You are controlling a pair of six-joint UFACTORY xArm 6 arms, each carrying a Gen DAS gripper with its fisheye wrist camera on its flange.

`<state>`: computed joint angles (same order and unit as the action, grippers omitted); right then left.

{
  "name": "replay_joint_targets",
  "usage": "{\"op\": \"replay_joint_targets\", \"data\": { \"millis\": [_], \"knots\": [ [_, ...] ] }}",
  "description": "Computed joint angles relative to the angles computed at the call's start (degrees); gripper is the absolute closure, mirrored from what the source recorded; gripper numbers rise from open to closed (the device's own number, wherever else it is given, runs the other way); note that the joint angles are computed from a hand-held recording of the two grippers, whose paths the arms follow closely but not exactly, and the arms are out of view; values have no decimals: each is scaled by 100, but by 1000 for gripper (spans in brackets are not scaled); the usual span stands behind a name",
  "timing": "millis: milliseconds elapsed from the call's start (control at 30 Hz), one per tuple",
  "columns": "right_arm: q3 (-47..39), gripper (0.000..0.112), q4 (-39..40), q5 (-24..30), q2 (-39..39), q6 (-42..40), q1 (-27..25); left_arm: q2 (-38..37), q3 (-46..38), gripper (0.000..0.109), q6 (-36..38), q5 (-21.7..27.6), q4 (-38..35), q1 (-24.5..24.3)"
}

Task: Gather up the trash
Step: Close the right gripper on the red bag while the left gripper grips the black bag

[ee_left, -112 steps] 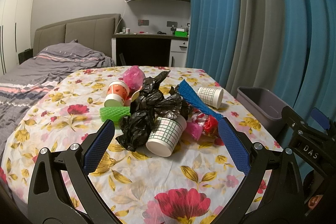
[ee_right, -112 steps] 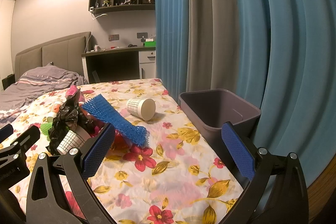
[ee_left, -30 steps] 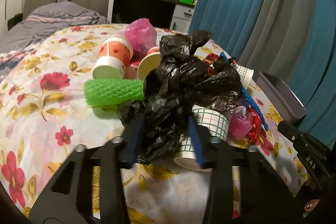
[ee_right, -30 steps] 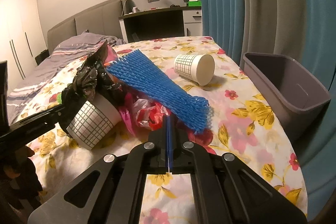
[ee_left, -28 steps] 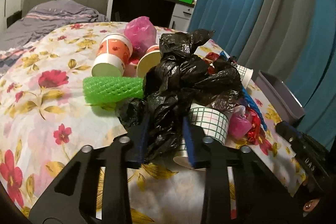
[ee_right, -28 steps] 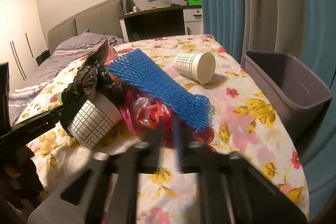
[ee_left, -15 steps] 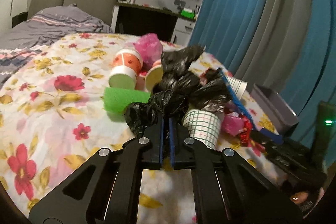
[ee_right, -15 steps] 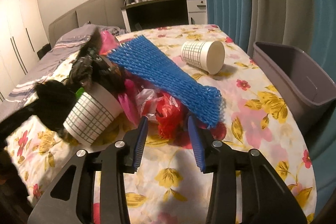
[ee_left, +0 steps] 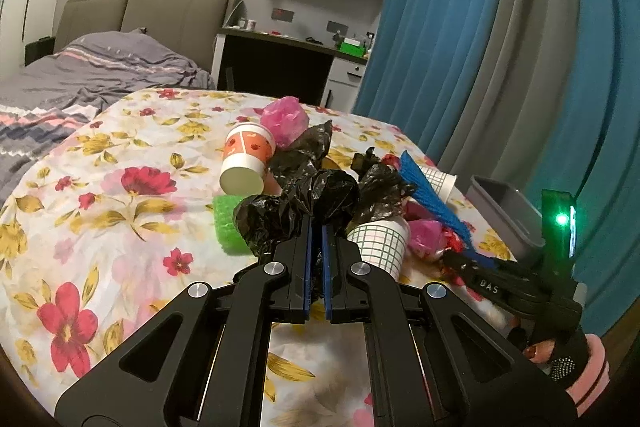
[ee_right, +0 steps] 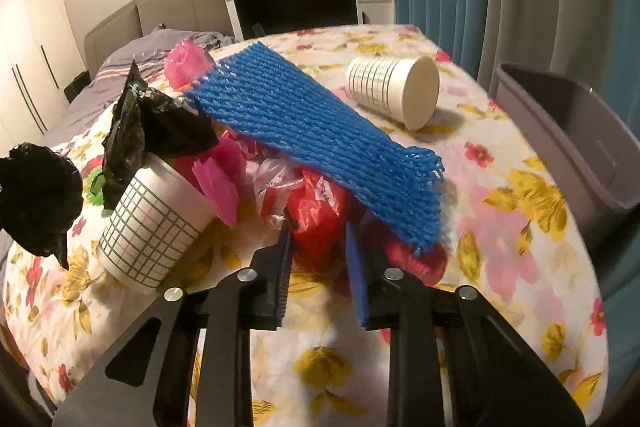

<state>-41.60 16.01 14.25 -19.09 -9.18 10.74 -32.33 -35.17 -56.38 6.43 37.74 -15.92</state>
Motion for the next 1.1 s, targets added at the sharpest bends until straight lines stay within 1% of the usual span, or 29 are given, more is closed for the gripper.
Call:
{"op": "replay_joint_targets", "data": {
  "millis": [33, 100, 233, 433, 500, 567, 667, 733, 767, 800, 833, 900, 933, 967, 1000, 1033, 1067, 1100],
  "knots": [
    [52, 90, -63, -54, -72, 22, 2, 10, -12, 105, 5, -1, -6, -16],
    [115, 91, 123, -104, -219, -194, 0, 37, -25, 105, 2, -27, 21, -17],
    [237, 91, 837, -17, -581, -918, 8, 50, -85, 105, -97, -3, 133, -75],
    [374, 91, 1826, 645, -1116, -1863, -228, 55, -208, 105, -331, 54, 420, -186],
    [375, 91, 2024, 983, -1262, -2066, -386, 79, -240, 105, -319, 41, 412, -223],
    [307, 91, 2324, 1455, -1335, -2302, -611, 136, -296, 105, -288, 9, 384, -296],
    [193, 91, 2823, 1994, -1454, -2570, -897, 213, -400, 105, -473, -6, 623, -389],
    [163, 91, 2844, 1938, -1488, -2570, -977, 218, -435, 105, -539, 10, 710, -462],
    [175, 91, 2663, 1840, -1489, -2442, -957, 226, -451, 105, -570, 23, 748, -487],
    [149, 91, 2610, 1924, -1447, -2385, -971, 220, -460, 105, -621, 42, 814, -515],
    [93, 91, 2727, 2187, -1393, -2452, -1025, 216, -465, 105, -652, 57, 854, -523],
    [-37, 91, 3152, 2867, -1270, -2838, -1118, 184, -465, 105, -718, 108, 917, -537],
    [-116, 91, 3574, 3396, -1199, -3137, -1259, 161, -459, 105, -739, 131, 937, -532],
    [-167, 91, 3892, 3749, -1135, -3270, -1378, 135, -453, 105, -762, 158, 961, -528],
    [-178, 91, 4010, 3862, -1128, -3293, -1426, 112, -454, 105, -788, 197, 989, -521],
    [-133, 91, 4004, 3735, -1202, -3306, -1405, 80, -446, 105, -799, 222, 991, -528],
    [-59, 91, 3966, 3465, -1320, -3317, -1331, 61, -450, 105, -803, 241, 994, -533],
    [-18, 91, 3972, 3321, -1418, -3355, -1307, 55, -470, 105, -814, 264, 1030, -541]
  ]
}}
